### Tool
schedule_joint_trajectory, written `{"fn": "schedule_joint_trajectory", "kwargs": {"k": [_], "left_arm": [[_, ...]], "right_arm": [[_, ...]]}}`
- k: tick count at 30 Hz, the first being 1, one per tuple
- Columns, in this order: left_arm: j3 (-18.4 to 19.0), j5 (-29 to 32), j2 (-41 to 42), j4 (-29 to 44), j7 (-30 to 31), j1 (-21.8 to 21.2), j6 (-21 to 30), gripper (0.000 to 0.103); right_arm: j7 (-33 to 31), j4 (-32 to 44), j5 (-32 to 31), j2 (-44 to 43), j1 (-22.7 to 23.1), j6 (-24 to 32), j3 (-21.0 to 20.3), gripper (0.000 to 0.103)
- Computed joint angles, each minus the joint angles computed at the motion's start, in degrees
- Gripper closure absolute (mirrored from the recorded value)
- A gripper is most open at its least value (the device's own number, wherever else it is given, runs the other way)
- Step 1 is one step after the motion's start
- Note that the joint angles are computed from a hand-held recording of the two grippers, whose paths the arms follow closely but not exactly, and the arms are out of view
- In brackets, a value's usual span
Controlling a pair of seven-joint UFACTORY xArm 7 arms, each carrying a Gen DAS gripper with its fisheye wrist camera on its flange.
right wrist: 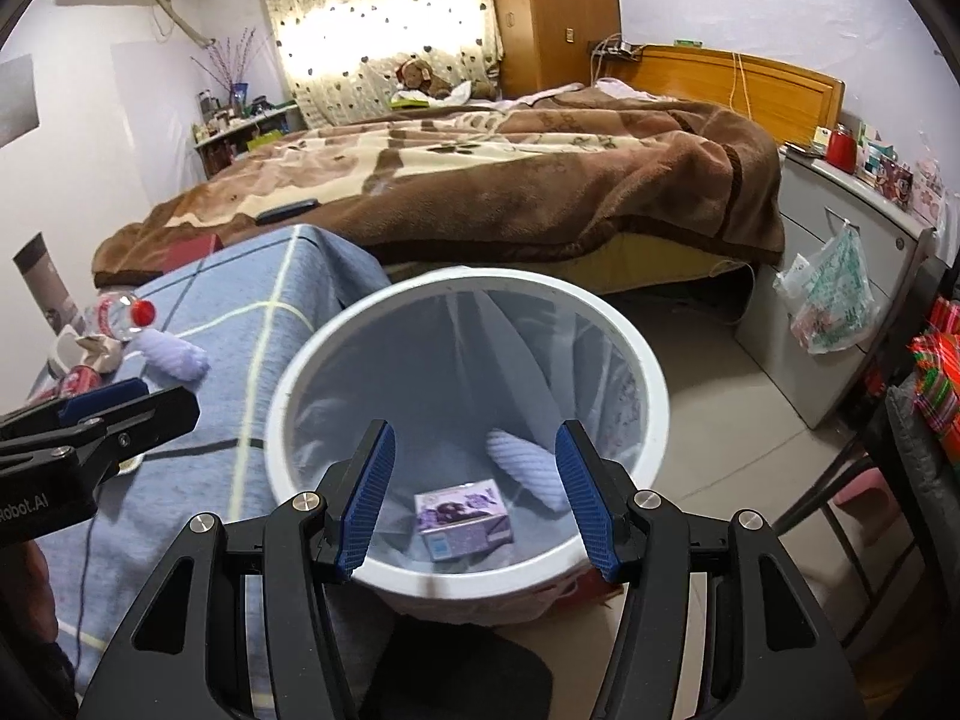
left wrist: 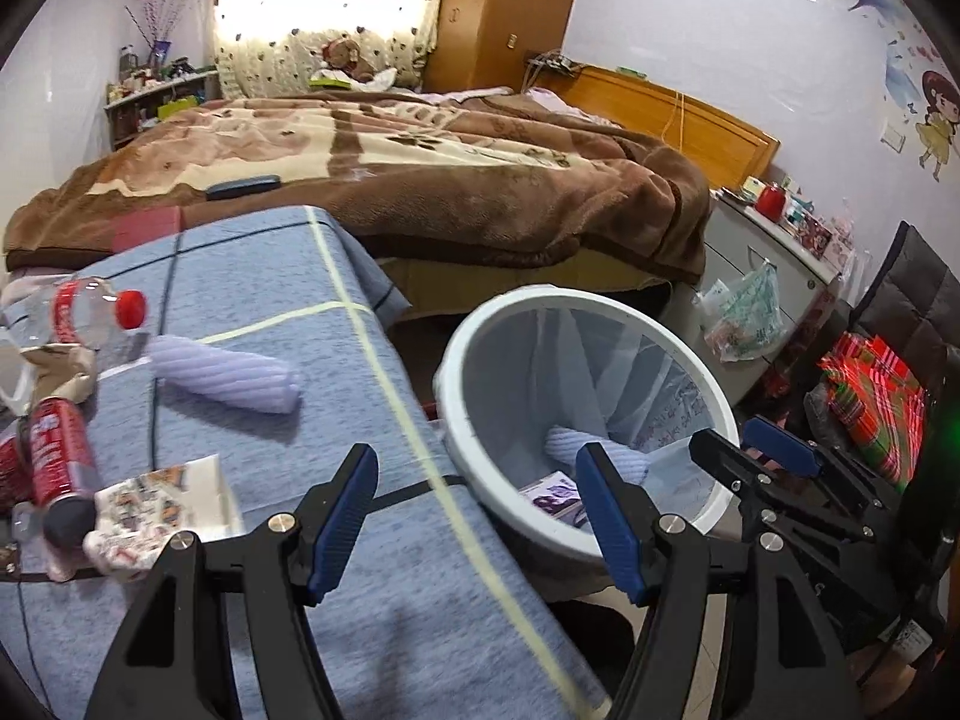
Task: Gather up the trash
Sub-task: 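Grasp the patterned paper cup with the right tool while the left tool grasps the clear plastic cup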
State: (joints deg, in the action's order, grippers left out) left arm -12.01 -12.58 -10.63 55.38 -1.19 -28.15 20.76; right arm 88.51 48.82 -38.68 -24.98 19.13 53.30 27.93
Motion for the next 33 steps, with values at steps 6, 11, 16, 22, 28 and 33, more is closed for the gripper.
{"fn": "schedule_joint_trajectory", "kwargs": {"k": [6,11,16,22,28,33], "left_arm": [[0.4,1.8,-4.4,-4.0,-2.2,2.0,-1.2,0.032],[3.0,0.1,-7.9,-7.5,-1.8,2.4,-1.2,0.032],[4.2,1.5,-11.2,-11.1,-3.6,5.4,-1.1,0.032],[6.3,2.5,-14.7,-14.9,-4.8,8.4,-1.2,0.031],[7.3,4.7,-17.3,-17.7,-6.5,12.3,-0.5,0.031],[9.0,5.0,-18.3,-18.8,-6.1,13.8,0.1,0.031]], "right_arm": [[2.1,2.2,-3.1,2.3,0.0,-1.4,1.3,0.046],[3.3,4.1,-6.0,5.1,1.0,-3.1,1.4,0.046],[3.1,7.2,-9.1,9.7,2.9,-4.9,0.6,0.046],[2.3,10.9,-12.4,14.7,6.7,-6.8,-2.1,0.046],[0.2,14.5,-14.0,19.5,10.2,-9.1,-5.1,0.046],[-2.8,15.8,-13.9,22.3,12.2,-14.9,-7.7,0.046]]}}
